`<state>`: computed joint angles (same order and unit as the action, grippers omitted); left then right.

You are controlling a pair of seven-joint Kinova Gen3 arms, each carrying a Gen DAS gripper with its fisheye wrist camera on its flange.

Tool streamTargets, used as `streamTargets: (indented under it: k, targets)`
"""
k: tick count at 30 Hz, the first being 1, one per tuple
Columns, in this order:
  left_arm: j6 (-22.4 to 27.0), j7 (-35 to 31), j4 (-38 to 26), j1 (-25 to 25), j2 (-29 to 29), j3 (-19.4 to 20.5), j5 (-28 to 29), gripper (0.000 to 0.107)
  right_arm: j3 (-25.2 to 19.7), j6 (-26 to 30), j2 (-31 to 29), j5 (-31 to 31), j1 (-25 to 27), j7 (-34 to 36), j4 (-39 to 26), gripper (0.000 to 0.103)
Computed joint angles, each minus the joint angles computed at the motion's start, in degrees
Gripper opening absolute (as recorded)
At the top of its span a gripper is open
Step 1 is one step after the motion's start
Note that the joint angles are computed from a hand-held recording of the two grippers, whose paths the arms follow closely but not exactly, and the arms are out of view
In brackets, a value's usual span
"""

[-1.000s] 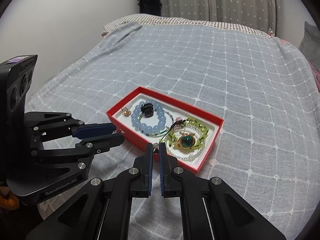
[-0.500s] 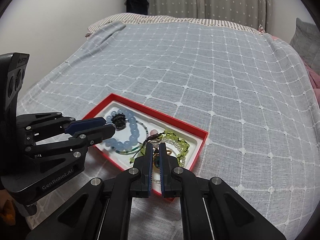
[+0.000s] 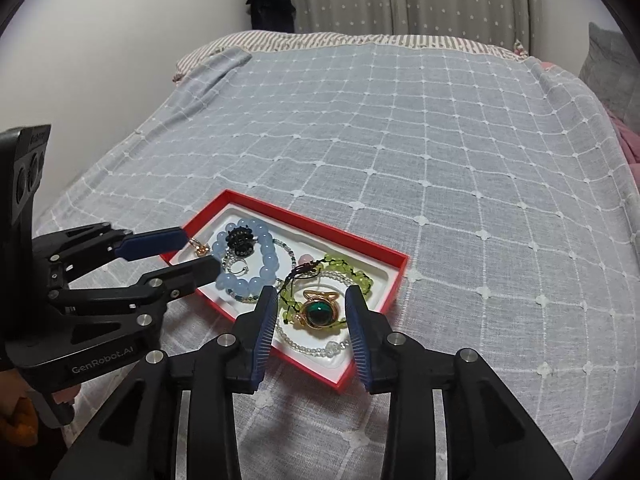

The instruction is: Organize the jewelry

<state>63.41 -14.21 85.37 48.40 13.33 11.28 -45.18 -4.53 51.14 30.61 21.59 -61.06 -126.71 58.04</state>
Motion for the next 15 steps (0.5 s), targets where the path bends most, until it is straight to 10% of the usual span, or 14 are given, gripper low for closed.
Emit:
streamTargets:
  k: [15]
  targets:
    - [12.69,2.53,-5.04,2.97,1.75,1.27,8.74,0.097,0.70,19.32,0.27,4.41,-5.68,-6.48,-5.17,0.061]
